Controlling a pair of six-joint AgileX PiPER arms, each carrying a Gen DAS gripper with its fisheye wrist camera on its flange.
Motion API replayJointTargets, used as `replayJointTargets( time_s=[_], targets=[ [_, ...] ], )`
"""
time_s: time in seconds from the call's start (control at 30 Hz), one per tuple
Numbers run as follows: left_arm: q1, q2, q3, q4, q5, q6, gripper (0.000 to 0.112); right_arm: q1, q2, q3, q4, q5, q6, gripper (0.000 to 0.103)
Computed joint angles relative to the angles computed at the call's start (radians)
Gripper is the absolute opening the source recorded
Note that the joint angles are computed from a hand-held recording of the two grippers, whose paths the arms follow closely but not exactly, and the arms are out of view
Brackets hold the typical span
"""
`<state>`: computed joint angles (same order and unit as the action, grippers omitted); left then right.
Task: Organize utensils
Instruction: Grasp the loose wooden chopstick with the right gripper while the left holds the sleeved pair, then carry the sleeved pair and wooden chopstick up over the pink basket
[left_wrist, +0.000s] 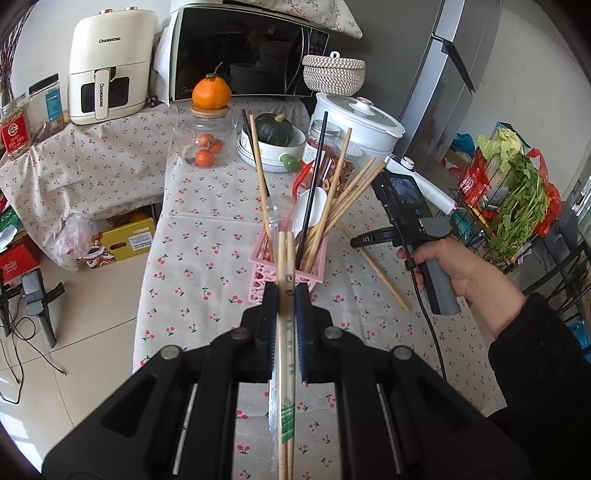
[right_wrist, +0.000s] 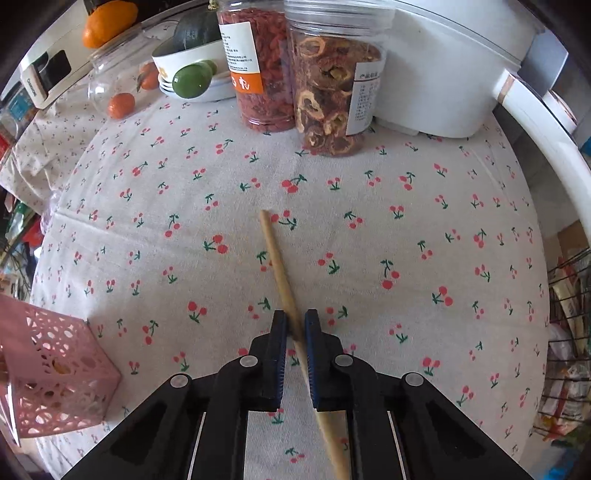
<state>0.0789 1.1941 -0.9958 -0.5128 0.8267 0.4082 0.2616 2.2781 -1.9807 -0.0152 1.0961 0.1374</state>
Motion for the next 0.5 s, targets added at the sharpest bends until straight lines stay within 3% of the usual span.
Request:
replayJointTargets(
  time_s=[0.27,0.5],
  targets=[
    [0.044,0.015,-0.005,-0.099,-0.035,0.029,0.011,-0.041,-0.332,0.466,0.069,-0.150,-0.003,0.006],
    [0.041,-0.015,0.019,-0.205,-0.130,0.065,0.011,-0.024,-0.684,0.709,0.092,-0.303,0.063,0.006]
  ],
)
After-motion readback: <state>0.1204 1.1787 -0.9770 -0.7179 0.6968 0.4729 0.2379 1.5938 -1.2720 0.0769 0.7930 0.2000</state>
